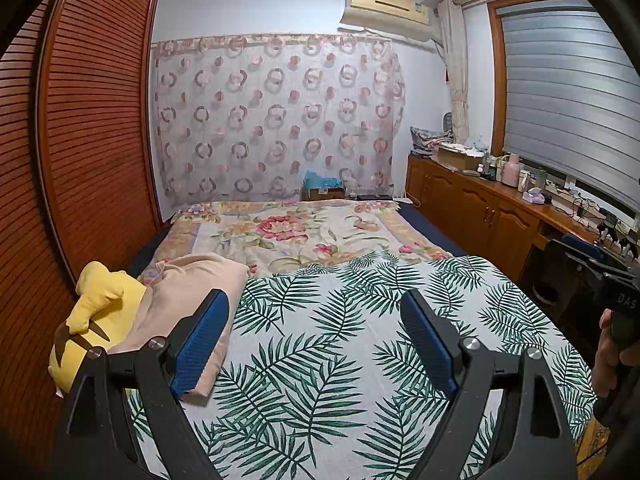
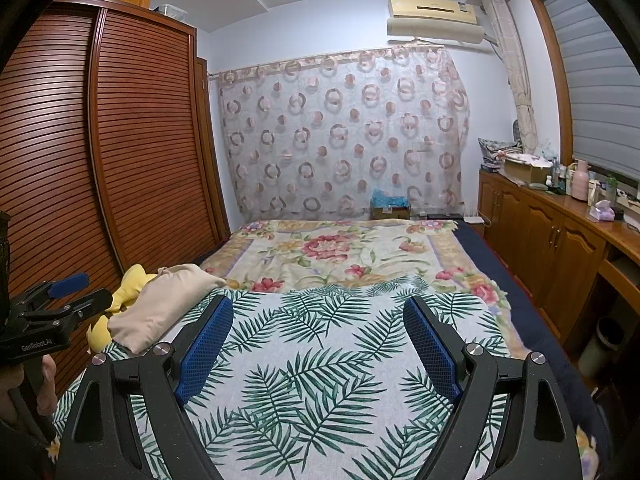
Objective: Fold small clothes
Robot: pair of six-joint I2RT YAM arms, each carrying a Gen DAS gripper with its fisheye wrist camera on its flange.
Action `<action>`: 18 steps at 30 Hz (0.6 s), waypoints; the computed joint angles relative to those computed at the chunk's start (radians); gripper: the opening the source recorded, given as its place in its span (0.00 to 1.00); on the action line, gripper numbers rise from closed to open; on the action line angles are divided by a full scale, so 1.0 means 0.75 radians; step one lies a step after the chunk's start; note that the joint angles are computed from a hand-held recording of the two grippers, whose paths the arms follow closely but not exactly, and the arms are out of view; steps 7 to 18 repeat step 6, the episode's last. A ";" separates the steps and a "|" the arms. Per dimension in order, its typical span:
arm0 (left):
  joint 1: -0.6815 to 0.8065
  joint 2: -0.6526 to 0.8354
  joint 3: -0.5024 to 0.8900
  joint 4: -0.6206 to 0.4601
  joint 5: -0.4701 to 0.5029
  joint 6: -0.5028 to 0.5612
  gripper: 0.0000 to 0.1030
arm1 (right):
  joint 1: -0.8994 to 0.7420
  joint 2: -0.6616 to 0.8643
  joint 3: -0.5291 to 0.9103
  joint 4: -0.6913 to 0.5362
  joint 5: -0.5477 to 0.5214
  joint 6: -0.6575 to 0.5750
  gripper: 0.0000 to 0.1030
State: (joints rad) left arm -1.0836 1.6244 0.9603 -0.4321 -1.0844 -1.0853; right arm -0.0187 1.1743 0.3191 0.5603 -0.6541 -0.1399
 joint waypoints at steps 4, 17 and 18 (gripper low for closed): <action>0.000 0.001 -0.001 0.000 0.000 -0.001 0.85 | -0.002 0.001 0.002 0.000 -0.004 -0.001 0.85; 0.000 0.002 0.000 -0.002 0.001 -0.004 0.85 | -0.003 0.002 0.001 0.000 -0.005 -0.002 0.85; 0.000 0.002 0.000 -0.002 0.001 -0.004 0.85 | -0.003 0.002 0.001 0.000 -0.005 -0.002 0.85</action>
